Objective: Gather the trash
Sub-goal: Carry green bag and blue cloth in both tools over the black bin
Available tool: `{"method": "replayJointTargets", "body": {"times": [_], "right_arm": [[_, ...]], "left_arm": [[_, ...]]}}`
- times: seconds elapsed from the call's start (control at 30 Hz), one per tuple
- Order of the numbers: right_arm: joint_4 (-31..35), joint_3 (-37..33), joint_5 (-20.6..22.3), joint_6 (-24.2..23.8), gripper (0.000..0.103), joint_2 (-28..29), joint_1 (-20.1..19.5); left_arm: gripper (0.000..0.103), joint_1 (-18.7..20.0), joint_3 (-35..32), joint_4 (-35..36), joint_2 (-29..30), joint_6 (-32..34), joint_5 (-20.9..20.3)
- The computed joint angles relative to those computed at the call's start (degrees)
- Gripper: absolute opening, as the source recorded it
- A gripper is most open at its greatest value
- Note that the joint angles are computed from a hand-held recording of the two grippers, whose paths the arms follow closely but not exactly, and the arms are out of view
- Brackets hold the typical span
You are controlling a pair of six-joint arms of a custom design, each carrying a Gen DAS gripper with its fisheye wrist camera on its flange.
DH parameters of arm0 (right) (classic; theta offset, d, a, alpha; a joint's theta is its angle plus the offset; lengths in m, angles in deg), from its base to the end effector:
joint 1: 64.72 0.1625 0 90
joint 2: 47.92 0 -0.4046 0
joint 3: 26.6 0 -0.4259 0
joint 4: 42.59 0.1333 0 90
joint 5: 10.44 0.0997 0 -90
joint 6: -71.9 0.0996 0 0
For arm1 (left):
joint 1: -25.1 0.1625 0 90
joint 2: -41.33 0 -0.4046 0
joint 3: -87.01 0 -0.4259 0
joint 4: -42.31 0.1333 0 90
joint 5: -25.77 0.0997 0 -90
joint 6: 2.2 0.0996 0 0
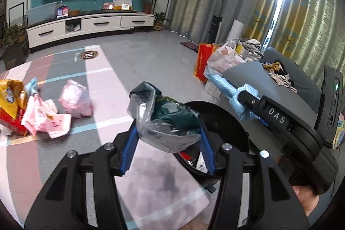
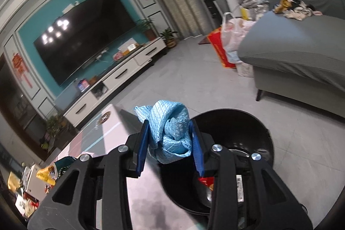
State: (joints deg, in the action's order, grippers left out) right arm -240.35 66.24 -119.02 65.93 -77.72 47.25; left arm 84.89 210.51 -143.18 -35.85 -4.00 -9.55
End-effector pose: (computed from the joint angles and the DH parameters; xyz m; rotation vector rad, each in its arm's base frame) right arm 0.3491 -0.5940 -0.0130 0.4764 -2.6688 1.1634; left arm -0.0625 -0.5337 0.2868 0.0345 2.2036 -1.2489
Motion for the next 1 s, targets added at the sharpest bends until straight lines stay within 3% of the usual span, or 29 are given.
{"method": "replayJointTargets", "body": {"times": [0.77,1.0], "right_arm": [[3.81,-1.71,-6.45,6.17,0.037,0.61,-2.77],[7.47,-4.1,-10.41,6.22,0.037,2.1,-2.48]], "left_arm": [[0.054,5.59,-9.42,10.3,8.98,-5.46,-8.49],[0.054,7.23,-11.72,14.4,10.14,-7.07,-11.08]]}}
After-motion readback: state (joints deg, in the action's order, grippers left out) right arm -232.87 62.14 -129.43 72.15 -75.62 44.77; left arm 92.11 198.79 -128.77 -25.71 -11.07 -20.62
